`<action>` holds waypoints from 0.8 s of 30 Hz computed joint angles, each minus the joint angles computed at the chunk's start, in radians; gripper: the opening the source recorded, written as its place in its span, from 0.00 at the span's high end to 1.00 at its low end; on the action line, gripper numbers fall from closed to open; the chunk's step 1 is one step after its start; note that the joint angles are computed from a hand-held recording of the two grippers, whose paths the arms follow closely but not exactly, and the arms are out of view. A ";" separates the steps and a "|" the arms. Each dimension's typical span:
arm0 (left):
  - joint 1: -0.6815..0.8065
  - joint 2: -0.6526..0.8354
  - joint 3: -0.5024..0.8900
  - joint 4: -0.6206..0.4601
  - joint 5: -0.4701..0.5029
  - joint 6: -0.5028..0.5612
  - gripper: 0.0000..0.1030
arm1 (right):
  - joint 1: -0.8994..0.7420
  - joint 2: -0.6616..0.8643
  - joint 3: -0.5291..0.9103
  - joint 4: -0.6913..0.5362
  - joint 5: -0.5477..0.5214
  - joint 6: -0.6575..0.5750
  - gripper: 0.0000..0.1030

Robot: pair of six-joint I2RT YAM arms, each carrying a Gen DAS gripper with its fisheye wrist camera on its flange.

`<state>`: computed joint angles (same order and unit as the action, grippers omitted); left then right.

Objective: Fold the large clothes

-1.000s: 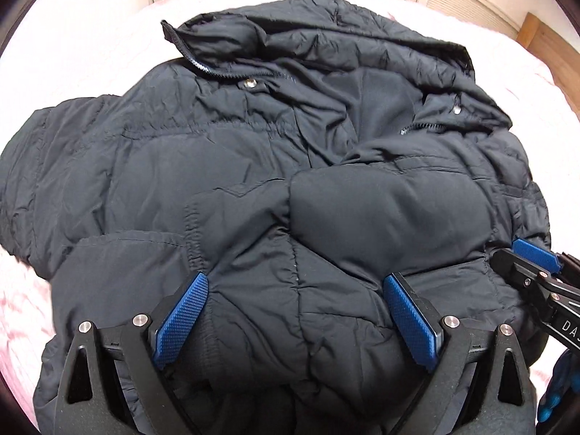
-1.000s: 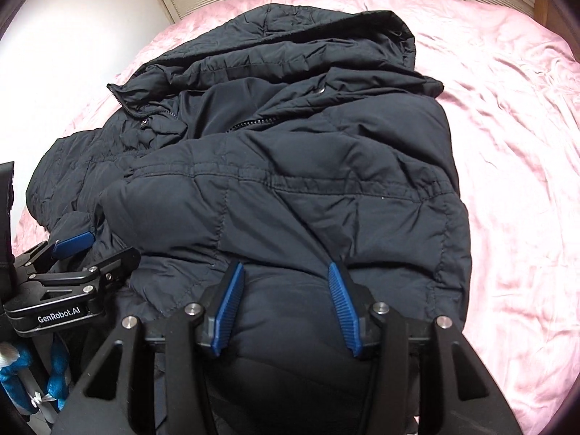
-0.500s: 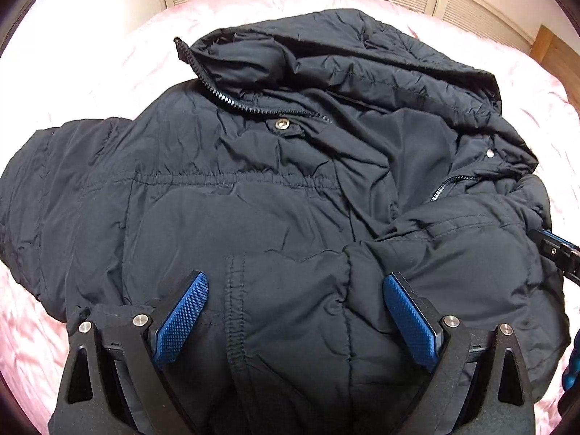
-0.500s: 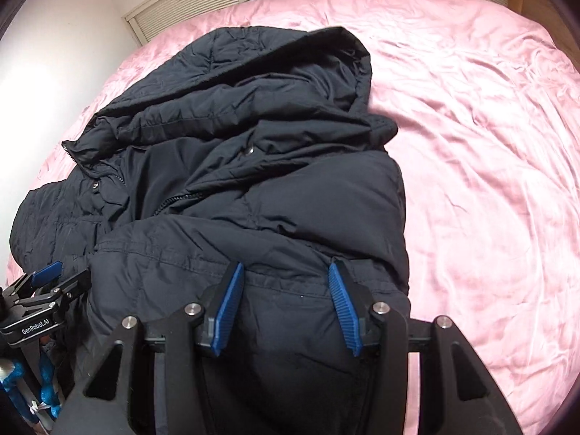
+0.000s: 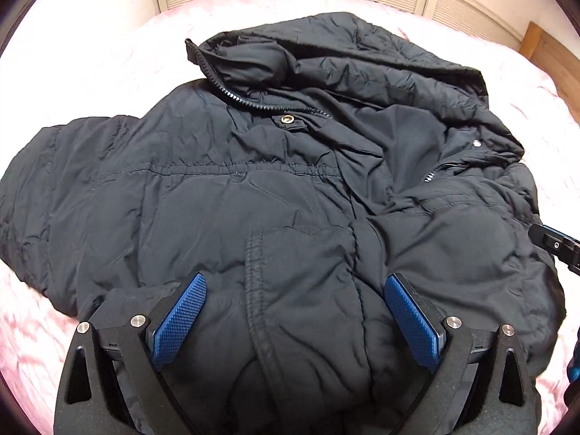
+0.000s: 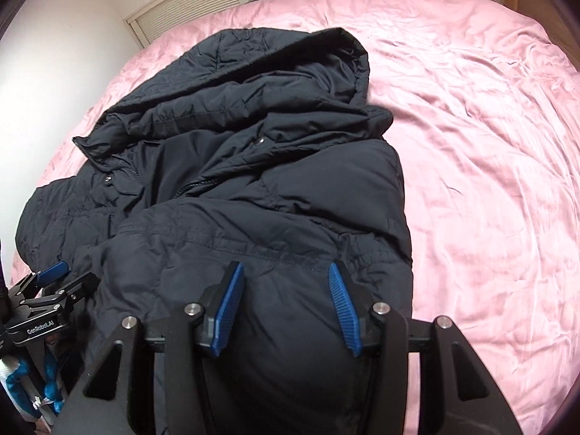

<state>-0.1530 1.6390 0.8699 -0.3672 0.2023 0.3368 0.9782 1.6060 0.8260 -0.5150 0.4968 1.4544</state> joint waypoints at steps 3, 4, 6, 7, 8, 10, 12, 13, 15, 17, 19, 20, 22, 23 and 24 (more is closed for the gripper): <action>0.043 -0.041 -0.017 -0.040 0.023 0.032 0.04 | 0.091 -0.018 0.052 -0.097 0.033 0.087 0.53; 0.056 -0.046 -0.022 -0.049 0.026 0.039 0.04 | 0.120 -0.014 0.065 -0.114 0.039 0.114 0.53; 0.079 -0.074 -0.054 -0.061 0.027 0.057 0.04 | 0.163 0.005 0.087 -0.130 0.035 0.157 0.53; 0.089 -0.078 -0.062 -0.063 0.025 0.066 0.04 | 0.181 0.020 0.094 -0.125 0.028 0.175 0.53; 0.101 -0.067 -0.058 -0.064 0.025 0.078 0.04 | 0.195 0.034 0.097 -0.117 0.017 0.188 0.53; 0.123 -0.064 -0.062 -0.071 0.031 0.103 0.04 | 0.212 0.073 0.102 -0.110 -0.009 0.219 0.53; 0.141 -0.075 -0.065 -0.078 0.037 0.125 0.05 | 0.227 0.095 0.109 -0.125 -0.022 0.267 0.53; 0.158 -0.083 -0.064 -0.090 0.046 0.141 0.05 | 0.234 0.098 0.114 -0.138 -0.022 0.293 0.53; 0.201 -0.095 -0.056 -0.120 0.070 0.176 0.05 | 0.247 0.108 0.140 -0.179 -0.020 0.329 0.53; 0.245 -0.111 -0.046 -0.146 0.092 0.208 0.05 | 0.259 0.120 0.181 -0.233 -0.022 0.350 0.53; 0.292 -0.126 -0.032 -0.171 0.108 0.242 0.05 | 0.276 0.132 0.231 -0.294 -0.021 0.376 0.53; 0.317 -0.135 -0.025 -0.178 0.111 0.254 0.04 | 0.286 0.136 0.253 -0.320 -0.019 0.390 0.53; 0.363 -0.143 -0.003 -0.200 0.123 0.274 0.04 | 0.306 0.149 0.305 -0.373 -0.011 0.422 0.53; 0.383 -0.145 0.009 -0.211 0.127 0.281 0.04 | 0.318 0.159 0.335 -0.398 -0.006 0.442 0.53; 0.410 -0.144 0.025 -0.227 0.136 0.294 0.05 | 0.330 0.172 0.367 -0.424 -0.002 0.460 0.53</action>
<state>0.2566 1.4952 0.8954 -0.5943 0.3385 0.6305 1.3083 1.7784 1.1933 -0.9391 0.4952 1.9148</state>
